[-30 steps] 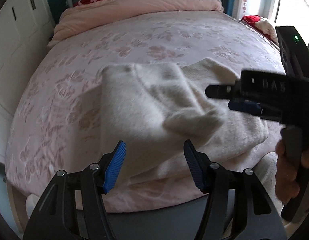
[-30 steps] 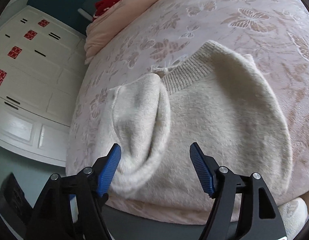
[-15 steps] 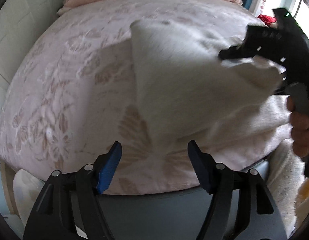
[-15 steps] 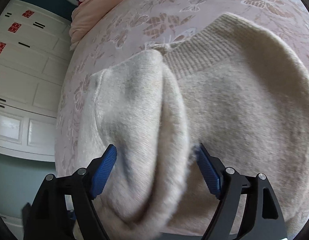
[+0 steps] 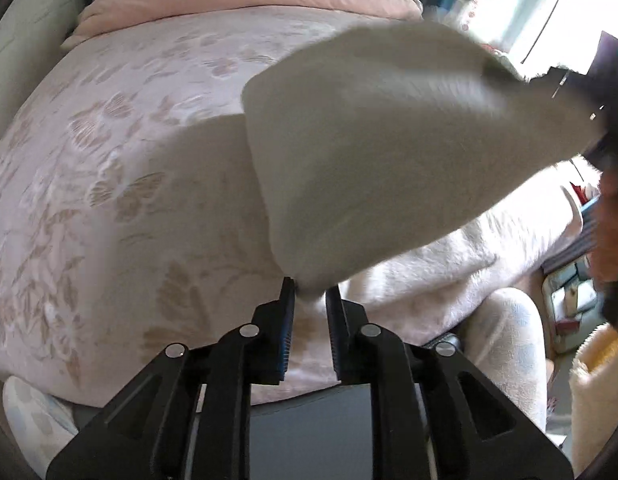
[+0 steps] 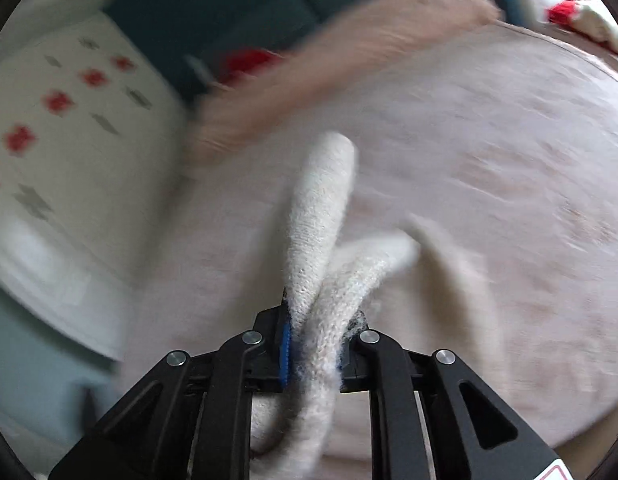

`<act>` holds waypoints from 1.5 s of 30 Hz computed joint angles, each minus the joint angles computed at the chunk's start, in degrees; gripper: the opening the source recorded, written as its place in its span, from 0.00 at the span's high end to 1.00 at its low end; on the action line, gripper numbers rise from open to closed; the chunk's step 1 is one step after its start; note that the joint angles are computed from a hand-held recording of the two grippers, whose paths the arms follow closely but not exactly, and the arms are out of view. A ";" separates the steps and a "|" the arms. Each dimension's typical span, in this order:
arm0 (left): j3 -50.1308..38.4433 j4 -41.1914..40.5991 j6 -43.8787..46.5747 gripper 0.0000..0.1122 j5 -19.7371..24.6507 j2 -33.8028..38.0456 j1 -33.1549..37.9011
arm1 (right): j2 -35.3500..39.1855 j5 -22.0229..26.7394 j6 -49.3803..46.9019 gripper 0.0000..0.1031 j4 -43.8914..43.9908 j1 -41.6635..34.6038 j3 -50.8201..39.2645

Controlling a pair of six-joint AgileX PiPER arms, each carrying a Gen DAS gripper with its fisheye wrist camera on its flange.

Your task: Fold small clothes

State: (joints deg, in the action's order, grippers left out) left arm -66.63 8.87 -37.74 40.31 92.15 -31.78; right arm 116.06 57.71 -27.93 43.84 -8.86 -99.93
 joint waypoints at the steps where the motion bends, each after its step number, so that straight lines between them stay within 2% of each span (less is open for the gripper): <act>1: -0.93 0.24 -0.63 0.80 0.62 0.92 -0.73 | 4.52 1.07 2.83 0.84 -5.23 -0.77 -1.68; 2: -1.54 -0.02 -0.92 0.74 1.05 1.87 -1.09 | 7.83 1.35 4.23 0.84 -8.16 -1.30 -1.88; 3: -1.70 -0.76 -1.02 0.72 1.17 2.48 -1.23 | 9.53 0.96 3.45 0.82 -8.81 -2.30 0.20; 4: -1.56 -0.38 -2.04 0.70 1.64 2.56 -1.62 | 8.94 0.51 2.13 0.76 -7.17 -3.19 1.68; 7: 0.55 3.19 -5.48 0.59 2.39 0.75 -2.25 | 2.85 -0.46 -4.50 0.71 1.49 -6.36 9.10; 9: 2.79 4.52 -6.70 0.55 1.77 -1.16 -2.06 | -0.48 -0.40 -8.27 0.43 3.86 -7.62 13.17; 10: 3.41 4.47 -6.81 0.49 1.29 -1.56 -1.87 | -1.42 -0.29 -9.56 0.39 4.08 -8.27 14.88; 11: 4.07 4.39 -7.23 0.45 0.72 -1.96 -1.87 | -2.07 0.00 -10.76 0.39 4.18 -8.86 16.78; 14: 4.17 3.58 -6.48 0.44 -1.76 -0.69 -2.23 | -1.81 0.76 -9.12 0.39 4.97 -7.79 19.10; 15: 3.45 4.89 -6.42 0.44 -2.10 0.52 -2.83 | -1.20 1.05 -9.19 0.50 6.00 -7.75 19.80; 16: 2.63 7.01 -7.47 0.44 -2.02 1.83 -3.72 | -1.15 1.07 -9.03 0.76 6.09 -7.72 19.70; 18: 0.75 10.59 -8.93 0.67 -1.89 4.46 -4.37 | -3.25 -0.01 -9.27 0.78 6.50 -6.64 20.35; 19: -0.04 9.18 -8.38 0.91 -1.74 4.85 -3.67 | -5.33 -0.03 -11.02 0.79 8.78 -6.92 21.59; 22: 0.92 7.86 -11.69 0.92 -3.11 2.38 -0.44 | -8.79 5.48 -15.65 0.80 18.15 -10.42 20.60; 24: 2.46 9.62 -12.90 0.91 -3.40 1.46 0.12 | -8.71 8.69 -17.79 0.80 20.16 -12.09 20.50; 26: 2.67 8.84 -12.82 0.91 -2.50 3.60 0.00 | -6.99 5.01 -16.11 0.80 13.28 -10.18 21.08; 28: 3.38 7.76 -12.76 0.91 -2.86 5.67 -0.04 | -1.66 -1.71 -13.00 0.78 4.76 -6.46 23.92; 29: 3.76 7.14 -12.19 0.90 -2.78 6.60 -0.16 | -0.59 -2.43 -11.10 0.78 3.95 -6.44 24.86; 31: 4.90 7.45 -11.84 0.87 -2.55 5.40 -0.70 | -3.66 -2.11 -11.50 0.68 6.99 -8.30 27.40; 32: 5.83 7.69 -11.99 0.86 -2.57 4.01 -0.77 | -6.08 -3.54 -10.53 0.63 6.27 -8.24 28.36; 33: 7.03 7.96 -12.33 0.86 -2.72 1.84 -0.77 | -10.04 -7.17 -8.03 0.60 3.27 -7.03 29.48; 35: 9.60 9.32 -13.50 0.65 -3.42 -2.37 -0.51 | -16.43 -11.98 -2.76 0.60 -5.14 -3.46 29.11; 37: 11.71 14.95 -19.48 0.57 -2.46 -6.31 -1.17 | -18.43 -11.03 -2.77 0.61 -4.85 -1.07 25.51; 40: 13.06 19.57 -24.04 0.53 0.40 -10.41 -1.48 | -15.55 -6.32 -2.56 0.67 -2.31 5.80 16.47; 43: 13.07 19.85 -23.86 0.49 2.39 -12.04 -0.16 | -8.21 -4.83 0.77 0.77 -5.09 13.19 8.06; 45: 14.25 21.48 -24.86 0.48 2.81 -13.60 0.09 | 1.67 -3.37 7.19 0.79 -12.34 19.10 -0.36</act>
